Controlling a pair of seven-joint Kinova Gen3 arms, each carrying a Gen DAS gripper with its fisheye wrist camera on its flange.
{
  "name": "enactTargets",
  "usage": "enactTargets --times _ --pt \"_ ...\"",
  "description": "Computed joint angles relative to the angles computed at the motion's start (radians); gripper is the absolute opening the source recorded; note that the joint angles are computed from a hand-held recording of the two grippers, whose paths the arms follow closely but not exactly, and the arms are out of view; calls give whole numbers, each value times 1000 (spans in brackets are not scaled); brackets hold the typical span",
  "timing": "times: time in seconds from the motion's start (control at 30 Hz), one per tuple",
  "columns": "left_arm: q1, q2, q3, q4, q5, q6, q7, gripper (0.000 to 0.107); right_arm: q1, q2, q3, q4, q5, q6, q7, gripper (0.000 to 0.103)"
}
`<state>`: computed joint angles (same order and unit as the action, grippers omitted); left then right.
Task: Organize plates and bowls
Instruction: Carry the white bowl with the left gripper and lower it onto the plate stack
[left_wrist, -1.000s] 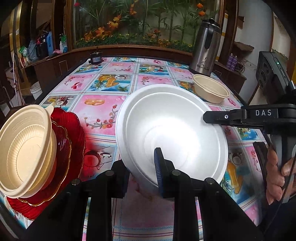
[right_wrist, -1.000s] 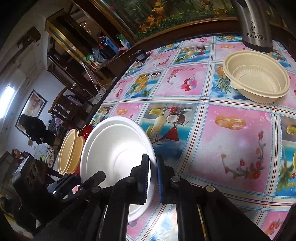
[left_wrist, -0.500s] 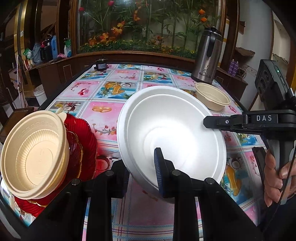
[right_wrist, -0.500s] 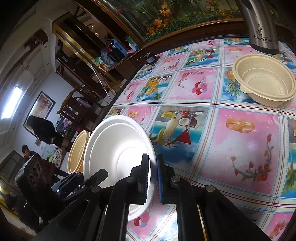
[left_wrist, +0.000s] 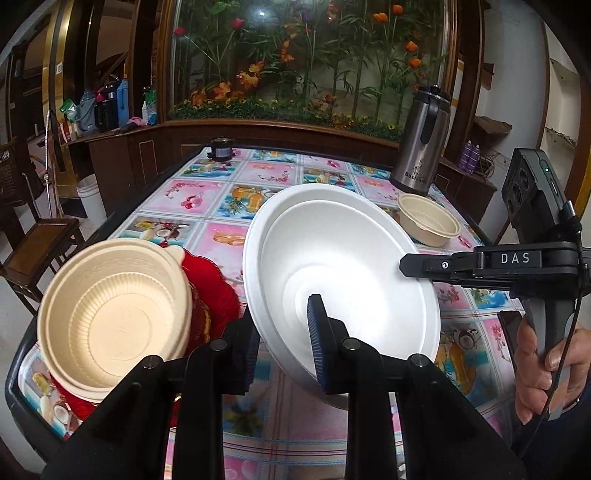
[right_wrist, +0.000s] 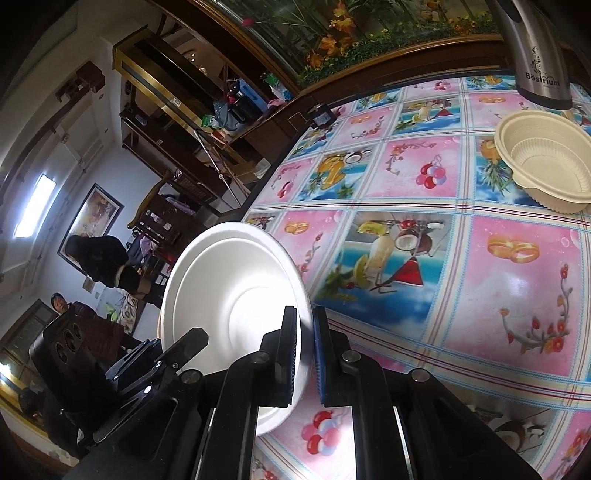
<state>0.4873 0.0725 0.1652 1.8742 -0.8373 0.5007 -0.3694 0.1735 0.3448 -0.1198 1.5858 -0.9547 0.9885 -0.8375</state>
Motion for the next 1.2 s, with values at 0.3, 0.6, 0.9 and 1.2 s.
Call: enactTargets --times 0.3,0.6,0.9,1.2 --pt "-73 -83 18 72 -68 -10 87 22 -64 -13 -25 -14 3 -30 -41 9" --pt "-200 -161 73 135 -90 -38 132 22 -142 -11 -48 -57 32 -53 -99 10" --pt "-338 -230 91 194 -25 -101 80 22 -228 11 -76 -117 94 -81 -189 10" --pt "-459 -245 111 225 75 -139 -1 22 -306 54 -103 -187 181 -91 -297 10"
